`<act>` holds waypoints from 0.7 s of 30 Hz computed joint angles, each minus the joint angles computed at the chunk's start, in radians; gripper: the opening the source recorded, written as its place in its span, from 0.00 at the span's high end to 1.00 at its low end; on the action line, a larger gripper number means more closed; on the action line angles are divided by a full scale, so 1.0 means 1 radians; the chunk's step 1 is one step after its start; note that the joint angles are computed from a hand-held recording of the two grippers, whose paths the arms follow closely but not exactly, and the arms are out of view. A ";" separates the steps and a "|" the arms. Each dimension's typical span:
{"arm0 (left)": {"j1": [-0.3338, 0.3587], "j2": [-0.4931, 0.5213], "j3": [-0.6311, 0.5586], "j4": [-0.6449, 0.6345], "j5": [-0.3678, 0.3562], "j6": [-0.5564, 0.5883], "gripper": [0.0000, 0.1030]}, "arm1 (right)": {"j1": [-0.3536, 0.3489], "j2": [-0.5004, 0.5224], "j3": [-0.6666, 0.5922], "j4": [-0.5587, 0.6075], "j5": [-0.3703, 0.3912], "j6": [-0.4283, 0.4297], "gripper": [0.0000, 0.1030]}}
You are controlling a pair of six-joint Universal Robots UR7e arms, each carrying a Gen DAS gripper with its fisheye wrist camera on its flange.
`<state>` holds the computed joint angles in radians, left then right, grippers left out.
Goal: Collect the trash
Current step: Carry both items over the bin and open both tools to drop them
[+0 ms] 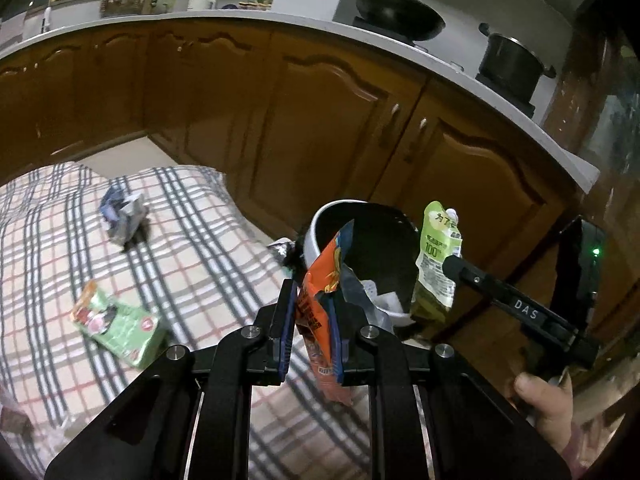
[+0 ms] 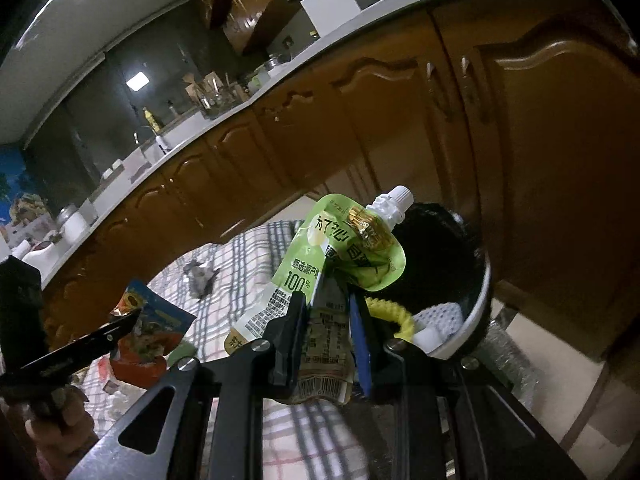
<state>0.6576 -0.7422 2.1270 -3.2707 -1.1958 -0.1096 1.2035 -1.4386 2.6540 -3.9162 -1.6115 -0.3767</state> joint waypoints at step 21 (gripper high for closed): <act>-0.002 0.211 -0.276 0.163 -0.025 0.014 0.87 | -0.050 -0.011 -0.105 0.143 -0.069 -0.054 0.78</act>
